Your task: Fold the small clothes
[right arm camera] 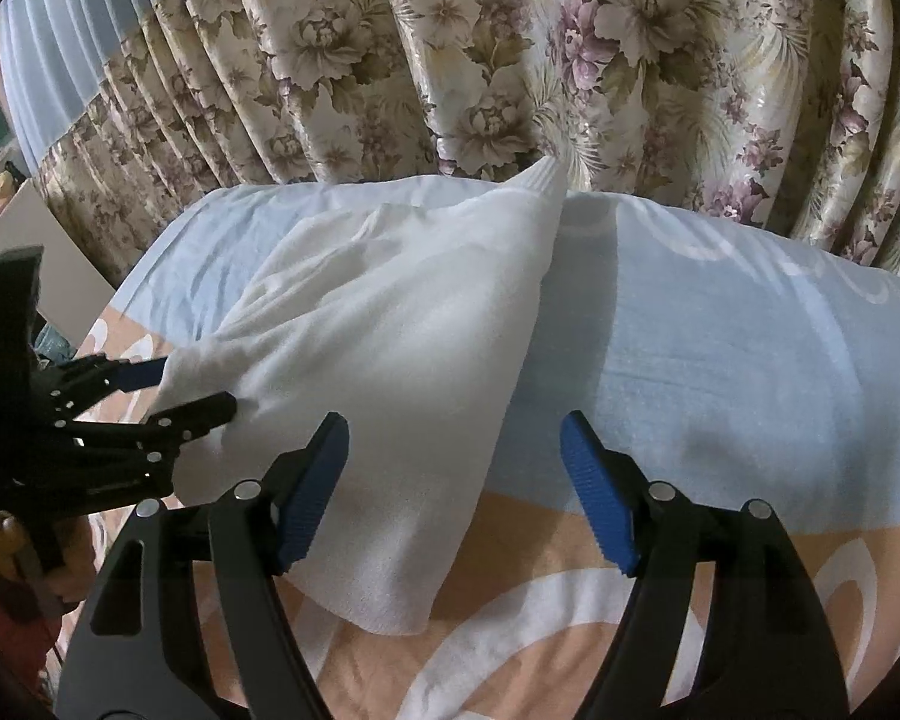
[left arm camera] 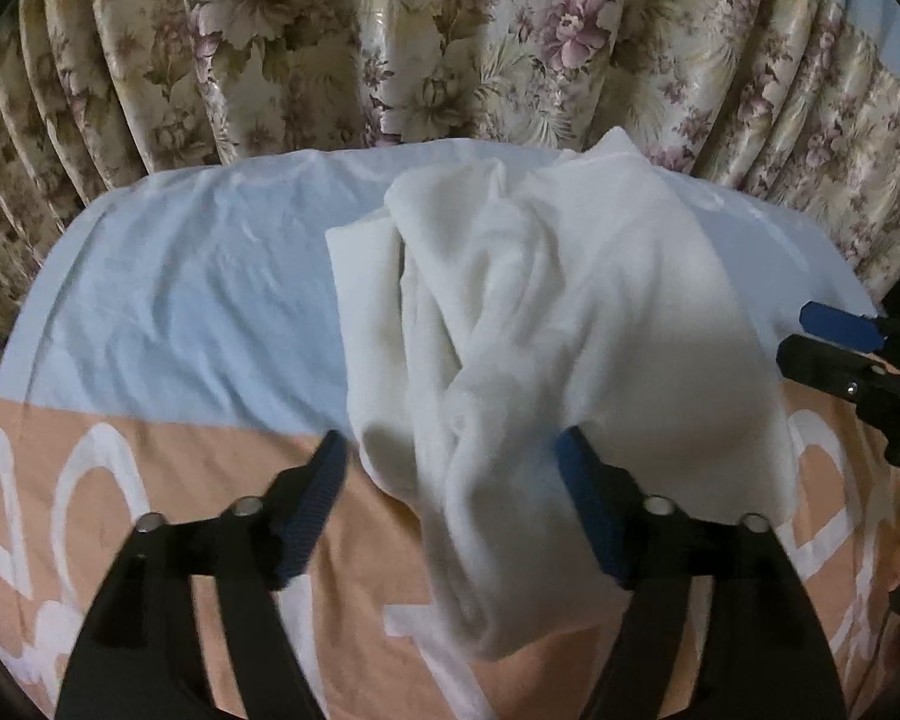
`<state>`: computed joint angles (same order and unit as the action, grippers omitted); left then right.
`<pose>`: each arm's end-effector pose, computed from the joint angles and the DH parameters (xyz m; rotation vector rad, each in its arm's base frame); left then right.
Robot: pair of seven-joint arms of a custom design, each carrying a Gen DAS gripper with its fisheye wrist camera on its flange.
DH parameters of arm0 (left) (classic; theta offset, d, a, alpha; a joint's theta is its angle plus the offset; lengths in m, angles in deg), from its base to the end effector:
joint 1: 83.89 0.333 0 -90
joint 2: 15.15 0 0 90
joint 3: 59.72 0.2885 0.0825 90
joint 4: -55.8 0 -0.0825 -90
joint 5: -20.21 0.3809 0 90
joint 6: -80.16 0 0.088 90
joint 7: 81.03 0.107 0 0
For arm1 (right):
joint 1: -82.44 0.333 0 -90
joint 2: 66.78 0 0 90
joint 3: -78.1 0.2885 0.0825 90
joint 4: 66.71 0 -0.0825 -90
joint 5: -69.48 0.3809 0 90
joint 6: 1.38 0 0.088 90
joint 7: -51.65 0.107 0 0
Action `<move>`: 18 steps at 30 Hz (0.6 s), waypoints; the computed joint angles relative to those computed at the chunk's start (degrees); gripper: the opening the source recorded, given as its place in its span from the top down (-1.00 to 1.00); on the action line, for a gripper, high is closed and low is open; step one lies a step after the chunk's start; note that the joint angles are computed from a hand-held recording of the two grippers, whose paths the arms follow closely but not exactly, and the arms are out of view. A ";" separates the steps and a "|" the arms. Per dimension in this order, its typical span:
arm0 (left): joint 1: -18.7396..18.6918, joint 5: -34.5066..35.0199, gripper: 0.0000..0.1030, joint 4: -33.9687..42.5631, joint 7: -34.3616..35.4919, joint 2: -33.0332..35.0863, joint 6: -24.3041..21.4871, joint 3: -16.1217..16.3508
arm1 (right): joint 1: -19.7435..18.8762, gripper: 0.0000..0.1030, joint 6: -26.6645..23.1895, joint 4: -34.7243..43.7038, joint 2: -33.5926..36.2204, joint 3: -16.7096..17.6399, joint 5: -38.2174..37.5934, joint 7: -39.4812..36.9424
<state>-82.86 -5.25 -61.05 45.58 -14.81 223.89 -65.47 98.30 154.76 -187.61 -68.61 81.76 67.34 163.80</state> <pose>0.5852 -0.0449 0.4633 -1.5291 2.3633 -0.7492 0.5470 0.1957 0.4786 -1.7790 1.8079 -0.3811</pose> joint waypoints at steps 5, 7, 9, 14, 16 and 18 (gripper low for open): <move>0.38 -5.01 -0.61 1.28 2.98 1.85 -2.94 -0.05 | -0.18 -0.44 0.56 0.34 0.88 -0.09 1.27 -0.26; 0.43 -6.65 -0.73 1.39 3.36 2.42 -2.86 -0.24 | -0.21 -0.44 0.64 0.57 1.23 -0.06 1.67 -0.61; 0.38 -7.51 -0.78 1.39 3.76 2.63 -2.75 -0.48 | -0.26 -0.44 0.39 0.94 1.66 0.00 1.21 -0.46; -0.53 -5.27 -0.77 -0.41 5.17 1.80 0.42 -1.04 | -0.45 -0.44 0.50 1.30 2.75 0.06 2.52 -1.16; -0.55 -5.35 -0.60 -0.12 6.82 1.78 -0.39 -0.97 | -0.61 -0.44 0.96 1.44 3.28 0.14 4.26 -2.42; -0.77 -3.57 -0.39 0.07 7.89 1.33 -1.13 -1.00 | -0.85 -0.44 1.37 2.02 4.12 0.29 7.00 -4.51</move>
